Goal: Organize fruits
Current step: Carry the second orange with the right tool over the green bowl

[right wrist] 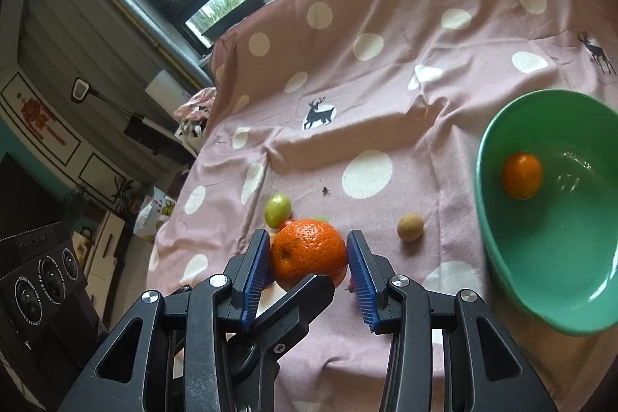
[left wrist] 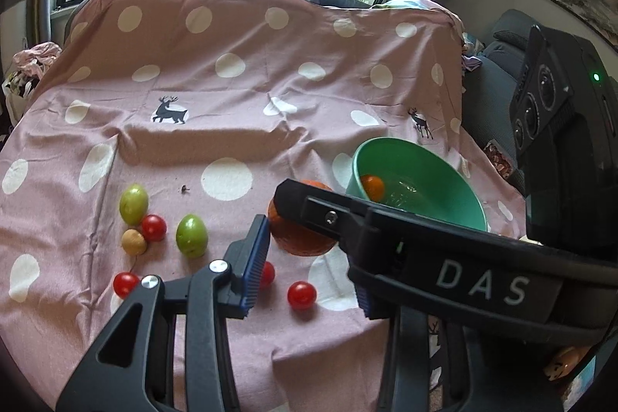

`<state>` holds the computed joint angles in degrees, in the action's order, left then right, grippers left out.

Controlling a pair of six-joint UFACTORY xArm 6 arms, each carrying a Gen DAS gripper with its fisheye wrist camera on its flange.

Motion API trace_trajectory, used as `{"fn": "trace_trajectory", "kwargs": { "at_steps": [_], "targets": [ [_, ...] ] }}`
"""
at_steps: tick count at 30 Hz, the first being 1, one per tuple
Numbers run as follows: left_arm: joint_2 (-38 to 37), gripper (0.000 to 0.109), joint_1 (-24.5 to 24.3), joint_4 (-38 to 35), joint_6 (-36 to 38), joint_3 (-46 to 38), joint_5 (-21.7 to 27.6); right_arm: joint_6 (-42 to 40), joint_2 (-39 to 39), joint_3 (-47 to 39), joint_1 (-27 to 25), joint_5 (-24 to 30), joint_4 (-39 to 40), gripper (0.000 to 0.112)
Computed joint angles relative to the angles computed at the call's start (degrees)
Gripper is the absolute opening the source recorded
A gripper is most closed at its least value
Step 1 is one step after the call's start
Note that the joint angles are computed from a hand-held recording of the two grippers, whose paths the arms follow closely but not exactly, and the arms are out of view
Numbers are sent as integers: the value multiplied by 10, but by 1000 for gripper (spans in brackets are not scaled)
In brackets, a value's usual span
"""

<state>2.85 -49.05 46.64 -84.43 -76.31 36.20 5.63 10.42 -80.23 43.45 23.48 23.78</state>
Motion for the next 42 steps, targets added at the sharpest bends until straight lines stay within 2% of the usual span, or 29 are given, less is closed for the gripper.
{"fn": "trace_trajectory", "kwargs": {
  "at_steps": [7,19,32,42],
  "targets": [
    [68,39,-6,-9,53,-91,2,-33,-35,34,-27,-29,22,45],
    [177,39,-8,-61,146,-228,-4,-37,-69,72,-73,-55,57,45],
    [275,39,-5,-148,242,-344,-24,29,-87,105,-111,-64,16,45],
    [323,39,-4,-210,295,-402,-25,72,-87,111,-133,-55,-18,45]
  ]
}}
